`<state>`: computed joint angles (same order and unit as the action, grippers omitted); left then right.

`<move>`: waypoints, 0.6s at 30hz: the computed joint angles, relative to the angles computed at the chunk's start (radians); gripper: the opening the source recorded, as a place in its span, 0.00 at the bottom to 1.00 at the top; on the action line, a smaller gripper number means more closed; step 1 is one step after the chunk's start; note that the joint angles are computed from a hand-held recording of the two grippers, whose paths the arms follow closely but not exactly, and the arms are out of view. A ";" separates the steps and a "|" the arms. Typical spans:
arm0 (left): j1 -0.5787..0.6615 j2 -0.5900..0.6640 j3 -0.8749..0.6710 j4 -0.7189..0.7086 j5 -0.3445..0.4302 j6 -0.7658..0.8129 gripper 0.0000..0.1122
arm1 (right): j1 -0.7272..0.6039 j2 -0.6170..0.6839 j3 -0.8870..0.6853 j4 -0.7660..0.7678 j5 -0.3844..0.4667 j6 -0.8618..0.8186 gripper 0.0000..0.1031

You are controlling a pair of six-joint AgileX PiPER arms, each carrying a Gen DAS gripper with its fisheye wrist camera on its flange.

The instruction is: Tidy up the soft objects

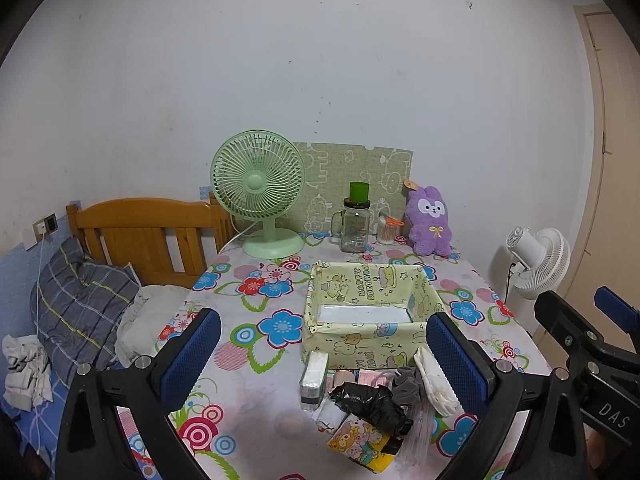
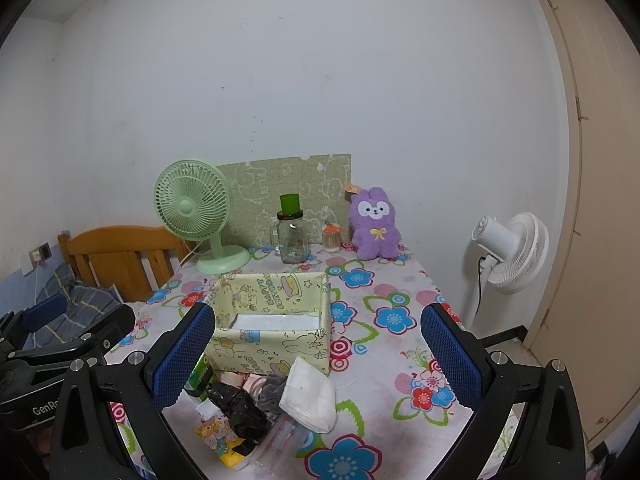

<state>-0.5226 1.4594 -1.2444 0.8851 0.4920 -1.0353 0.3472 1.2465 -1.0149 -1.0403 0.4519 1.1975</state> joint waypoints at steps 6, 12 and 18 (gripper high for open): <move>0.006 0.002 -0.008 -0.022 -0.002 0.027 0.92 | -0.005 0.005 -0.003 0.008 0.000 0.000 1.00; 0.008 0.004 -0.011 -0.028 -0.002 0.034 0.92 | -0.012 0.007 -0.006 0.018 -0.004 -0.009 1.00; 0.007 0.006 -0.014 -0.028 -0.001 0.036 0.92 | -0.008 0.006 -0.002 0.001 0.002 0.008 1.00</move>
